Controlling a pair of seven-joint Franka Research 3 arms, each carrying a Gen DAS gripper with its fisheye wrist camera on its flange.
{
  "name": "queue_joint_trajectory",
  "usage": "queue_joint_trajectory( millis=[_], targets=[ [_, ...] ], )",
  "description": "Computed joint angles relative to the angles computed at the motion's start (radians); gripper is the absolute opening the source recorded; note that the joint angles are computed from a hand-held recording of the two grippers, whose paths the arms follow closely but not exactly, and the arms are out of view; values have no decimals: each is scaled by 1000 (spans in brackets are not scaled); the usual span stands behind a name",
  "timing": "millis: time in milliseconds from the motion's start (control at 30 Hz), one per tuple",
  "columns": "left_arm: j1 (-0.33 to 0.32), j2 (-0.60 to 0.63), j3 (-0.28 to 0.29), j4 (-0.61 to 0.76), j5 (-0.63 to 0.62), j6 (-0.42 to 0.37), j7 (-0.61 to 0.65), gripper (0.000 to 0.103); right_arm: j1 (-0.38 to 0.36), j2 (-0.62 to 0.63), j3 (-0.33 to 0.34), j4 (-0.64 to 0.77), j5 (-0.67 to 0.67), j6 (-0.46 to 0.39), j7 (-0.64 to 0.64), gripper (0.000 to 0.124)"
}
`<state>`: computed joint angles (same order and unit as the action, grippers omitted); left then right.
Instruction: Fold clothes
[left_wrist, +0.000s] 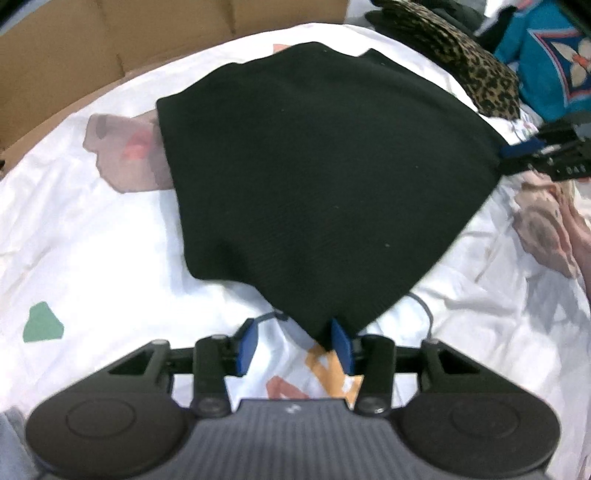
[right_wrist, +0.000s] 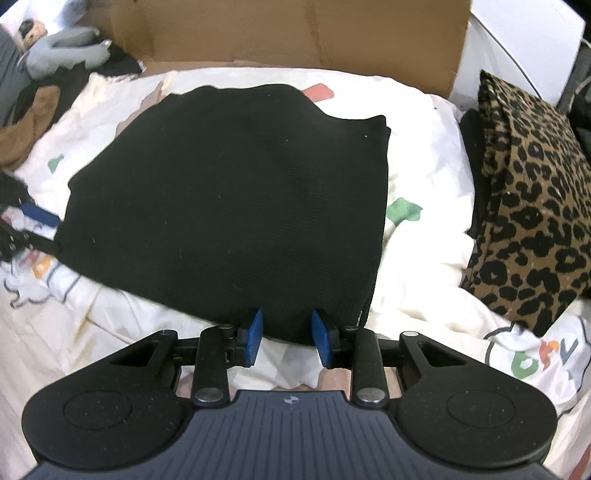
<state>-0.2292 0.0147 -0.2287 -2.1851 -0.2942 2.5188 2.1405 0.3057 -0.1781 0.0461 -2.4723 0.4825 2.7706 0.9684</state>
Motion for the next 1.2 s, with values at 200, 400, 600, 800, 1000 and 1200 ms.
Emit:
queue_joint_trajectory(
  millis=[200, 400, 600, 800, 1000, 1200],
  targets=[
    [3, 0, -1, 15, -1, -13, -23, 45, 2, -18, -28, 1, 95, -34, -14, 36],
    [11, -21, 14, 9, -40, -24, -64, 45, -9, -11, -48, 7, 214, -128, 7, 36],
    [21, 0, 16, 34, -103, -60, -94, 45, -29, 19, -53, 15, 336, -126, 38, 36],
    [29, 13, 12, 45, -134, -101, -72, 45, -47, 46, -54, 30, 461, -139, 30, 36],
    [38, 24, 11, 52, -167, -116, -67, 45, -77, 81, -61, 49, 579, -178, 50, 36],
    [50, 40, 9, 61, -217, -143, -91, 45, -113, 109, -67, 65, 702, -214, 59, 32]
  ],
)
